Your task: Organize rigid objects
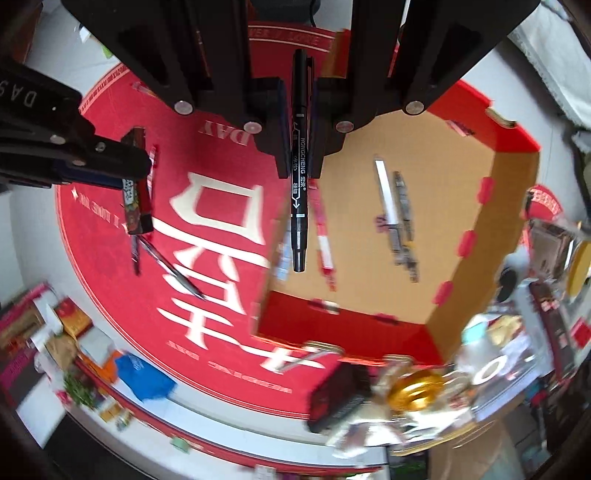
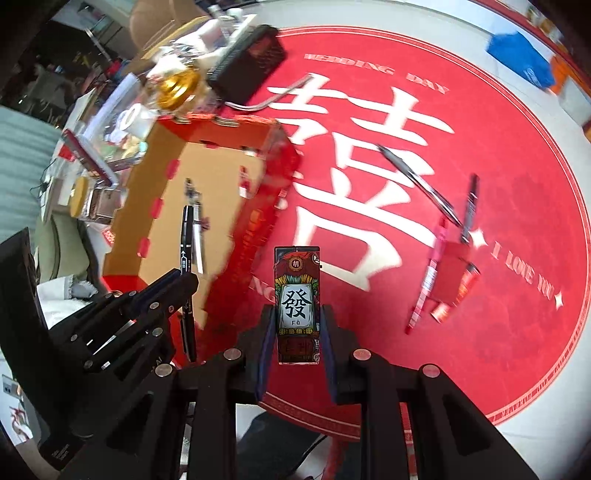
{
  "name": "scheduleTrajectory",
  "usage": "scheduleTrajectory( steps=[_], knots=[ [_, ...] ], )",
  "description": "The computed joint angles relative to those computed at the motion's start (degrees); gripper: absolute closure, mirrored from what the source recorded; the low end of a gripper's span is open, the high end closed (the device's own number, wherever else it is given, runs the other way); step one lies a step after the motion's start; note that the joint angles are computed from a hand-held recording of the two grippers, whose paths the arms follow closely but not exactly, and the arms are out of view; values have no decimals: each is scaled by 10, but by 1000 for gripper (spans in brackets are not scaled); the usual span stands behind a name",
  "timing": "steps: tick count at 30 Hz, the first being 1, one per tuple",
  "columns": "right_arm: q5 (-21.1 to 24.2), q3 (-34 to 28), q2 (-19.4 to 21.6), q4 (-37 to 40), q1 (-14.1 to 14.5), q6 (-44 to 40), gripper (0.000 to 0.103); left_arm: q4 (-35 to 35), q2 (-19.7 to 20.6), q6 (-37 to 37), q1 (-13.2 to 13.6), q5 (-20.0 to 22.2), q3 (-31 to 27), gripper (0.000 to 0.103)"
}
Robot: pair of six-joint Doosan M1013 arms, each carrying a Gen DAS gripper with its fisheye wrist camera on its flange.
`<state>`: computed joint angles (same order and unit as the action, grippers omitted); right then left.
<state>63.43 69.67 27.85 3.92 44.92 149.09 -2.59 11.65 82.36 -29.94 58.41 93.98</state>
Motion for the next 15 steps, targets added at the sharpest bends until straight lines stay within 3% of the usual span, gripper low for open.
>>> scheduleTrajectory(
  steps=[15],
  knots=[
    [5, -160, 103, 31, 4, -79, 78, 81, 13, -62, 57, 13, -1, 94]
  ],
)
